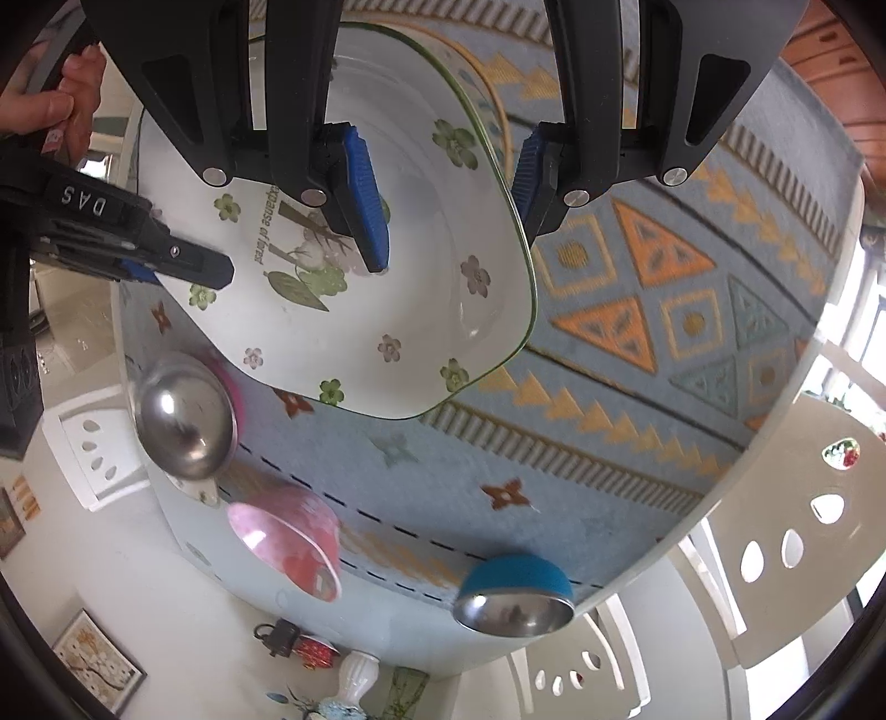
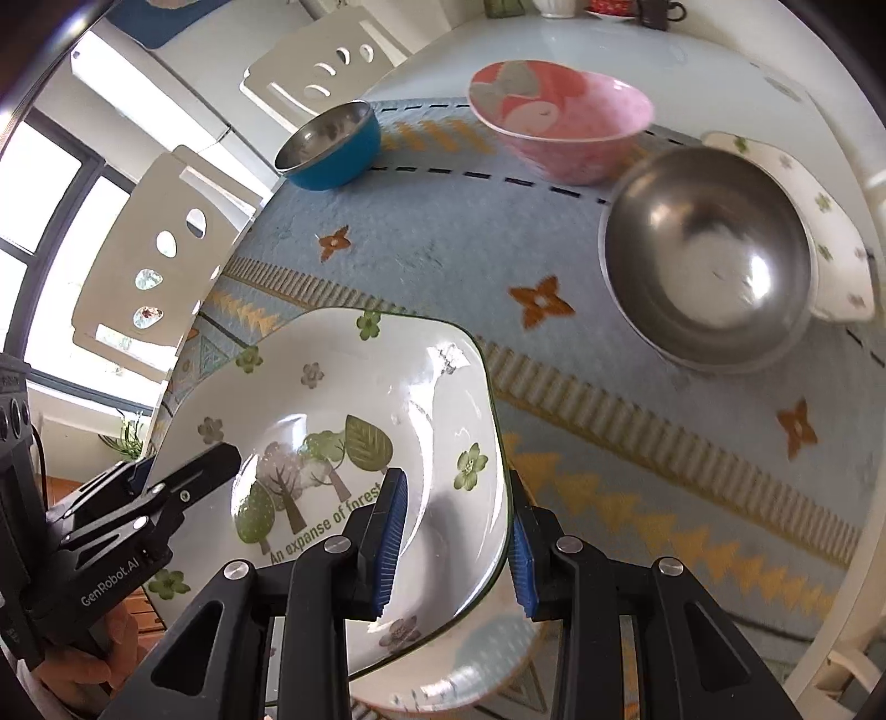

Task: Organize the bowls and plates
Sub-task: 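Lift the forest plate with both grippers and lower it onto the Sunflower plate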

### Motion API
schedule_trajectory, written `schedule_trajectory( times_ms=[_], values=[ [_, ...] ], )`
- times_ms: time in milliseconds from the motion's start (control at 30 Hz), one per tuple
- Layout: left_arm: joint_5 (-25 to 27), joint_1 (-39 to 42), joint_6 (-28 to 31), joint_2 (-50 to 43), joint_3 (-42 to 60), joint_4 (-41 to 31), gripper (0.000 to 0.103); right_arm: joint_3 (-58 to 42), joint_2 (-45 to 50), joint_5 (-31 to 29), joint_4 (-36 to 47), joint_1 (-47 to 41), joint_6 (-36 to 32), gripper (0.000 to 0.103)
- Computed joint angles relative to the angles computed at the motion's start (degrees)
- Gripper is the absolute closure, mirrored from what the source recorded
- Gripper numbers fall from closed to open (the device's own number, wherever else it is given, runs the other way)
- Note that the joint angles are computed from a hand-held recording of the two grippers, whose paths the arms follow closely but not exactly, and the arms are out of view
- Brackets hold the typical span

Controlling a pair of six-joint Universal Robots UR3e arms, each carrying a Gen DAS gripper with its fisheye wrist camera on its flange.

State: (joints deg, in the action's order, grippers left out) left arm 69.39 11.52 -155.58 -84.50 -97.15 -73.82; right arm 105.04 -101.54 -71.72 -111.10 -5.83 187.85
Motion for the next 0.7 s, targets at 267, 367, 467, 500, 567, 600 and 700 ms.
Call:
schedule_trajectory(
  times_ms=[267,367,467,500,567,600,700],
  values=[
    [1.3,0.2,0.7,7.8,-8.8,-1.5,0.065,6.7,-6.2,0.6,0.0,-1.6,-1.9,0.070],
    [1.6,0.0,0.2,9.3,-10.9,-0.8,0.065,8.4,-7.1,0.4,-0.4,-1.6,-1.9,0.070],
    [1.8,-0.3,0.1,9.8,-11.8,-0.7,0.065,9.6,-7.8,0.5,-0.3,-1.9,-2.3,0.070],
    [2.1,-0.5,0.1,9.9,-12.0,-0.4,0.065,9.9,-8.0,0.6,-0.3,-2.0,-2.3,0.070],
    [2.5,-0.9,0.0,9.7,-12.2,-0.1,0.065,10.8,-8.4,0.6,-0.5,-2.0,-2.2,0.070],
    [2.7,-0.9,0.0,9.6,-12.4,0.0,0.065,11.3,-8.5,0.7,-0.8,-2.0,-2.1,0.070],
    [3.2,-1.1,0.2,9.5,-13.0,0.6,0.065,12.7,-9.0,1.1,-1.4,-2.1,-1.7,0.070]
  ],
)
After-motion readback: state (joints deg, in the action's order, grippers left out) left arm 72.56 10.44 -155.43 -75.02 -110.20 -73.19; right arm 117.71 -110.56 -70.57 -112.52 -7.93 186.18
